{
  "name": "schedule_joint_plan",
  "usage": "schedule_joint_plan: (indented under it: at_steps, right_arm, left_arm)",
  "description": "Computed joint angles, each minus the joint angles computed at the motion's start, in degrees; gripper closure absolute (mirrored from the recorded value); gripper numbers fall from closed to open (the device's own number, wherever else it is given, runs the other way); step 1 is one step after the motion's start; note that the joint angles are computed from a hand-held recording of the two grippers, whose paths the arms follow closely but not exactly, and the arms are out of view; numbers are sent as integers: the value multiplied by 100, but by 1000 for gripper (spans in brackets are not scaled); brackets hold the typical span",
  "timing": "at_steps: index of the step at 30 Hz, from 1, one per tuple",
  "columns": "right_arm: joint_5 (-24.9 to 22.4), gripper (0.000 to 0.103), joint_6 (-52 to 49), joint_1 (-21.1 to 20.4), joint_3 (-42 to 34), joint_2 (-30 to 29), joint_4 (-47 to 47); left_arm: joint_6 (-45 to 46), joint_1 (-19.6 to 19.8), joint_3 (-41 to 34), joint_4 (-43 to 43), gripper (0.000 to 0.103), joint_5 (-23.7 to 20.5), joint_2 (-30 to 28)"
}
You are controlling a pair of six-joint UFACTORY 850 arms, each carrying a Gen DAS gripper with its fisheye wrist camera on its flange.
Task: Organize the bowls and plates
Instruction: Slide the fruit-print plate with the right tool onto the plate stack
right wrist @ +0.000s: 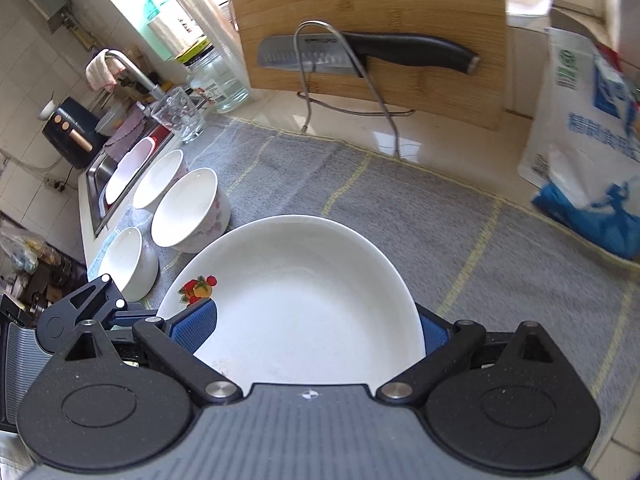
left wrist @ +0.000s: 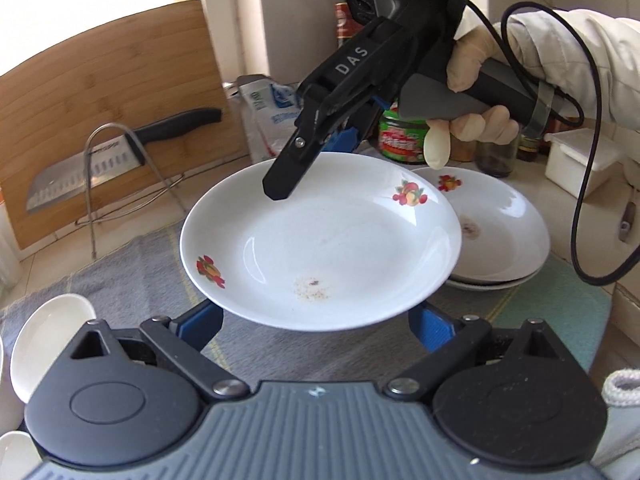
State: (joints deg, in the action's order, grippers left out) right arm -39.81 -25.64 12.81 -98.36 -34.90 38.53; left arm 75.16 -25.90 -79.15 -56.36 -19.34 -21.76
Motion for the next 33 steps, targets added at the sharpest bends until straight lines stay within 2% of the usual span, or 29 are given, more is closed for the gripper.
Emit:
schedule_joint_plan:
  at_steps: [10, 18, 33]
  right_arm:
    - [744, 1, 383, -138, 1438, 1035, -37]
    - [1075, 1, 736, -258, 2244, 1598, -158]
    - [1226, 1, 725, -428, 2859, 1932, 3]
  left_arm:
    - [539, -201, -157, -271, 4, -498, -100]
    - [594, -379, -293, -204, 4, -809, -217]
    - [412, -495, -477, 128, 4, -972, -405]
